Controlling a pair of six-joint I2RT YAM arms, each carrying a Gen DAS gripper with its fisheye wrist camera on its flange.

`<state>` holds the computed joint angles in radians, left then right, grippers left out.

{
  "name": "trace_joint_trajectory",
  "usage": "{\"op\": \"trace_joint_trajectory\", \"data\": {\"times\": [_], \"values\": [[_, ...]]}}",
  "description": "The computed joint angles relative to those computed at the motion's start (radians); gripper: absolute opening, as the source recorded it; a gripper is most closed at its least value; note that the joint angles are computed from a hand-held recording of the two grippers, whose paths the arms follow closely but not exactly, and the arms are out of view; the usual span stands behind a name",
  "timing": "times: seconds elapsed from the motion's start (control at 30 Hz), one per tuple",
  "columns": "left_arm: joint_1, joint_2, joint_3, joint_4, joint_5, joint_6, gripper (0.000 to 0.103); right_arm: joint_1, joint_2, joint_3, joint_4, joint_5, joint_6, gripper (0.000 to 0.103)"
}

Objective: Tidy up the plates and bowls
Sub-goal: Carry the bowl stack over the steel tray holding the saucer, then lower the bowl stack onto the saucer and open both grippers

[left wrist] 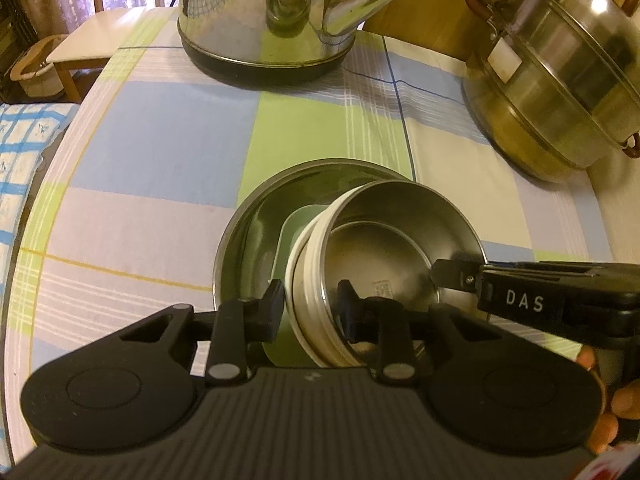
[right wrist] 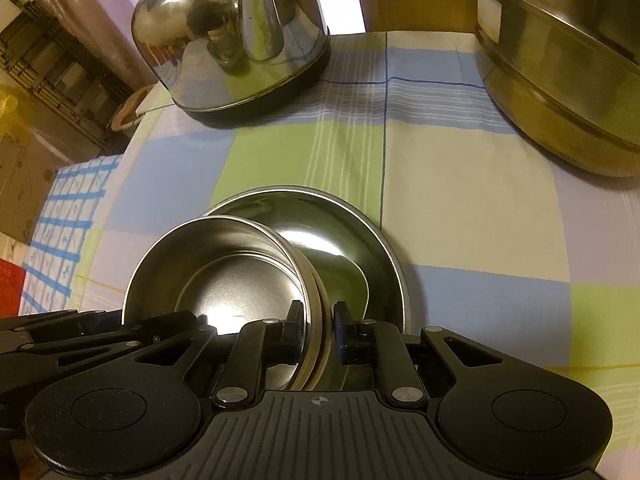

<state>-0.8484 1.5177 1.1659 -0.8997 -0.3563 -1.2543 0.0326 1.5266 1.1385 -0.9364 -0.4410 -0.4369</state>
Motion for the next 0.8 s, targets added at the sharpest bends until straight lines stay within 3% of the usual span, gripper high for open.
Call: {"op": "trace_joint_trajectory", "data": {"times": [0.43,0.8], "values": [[0.009,0.017,0.005,0.011,-0.018,0.071,0.020,0.040,-0.071,-0.045,0.005,0.099,0.138,0.015],[0.022,0.010,-0.008,0.027,-0.013,0.103,0.019,0.049,-0.073,-0.041,-0.002,0.117,0.221,0.015]]}}
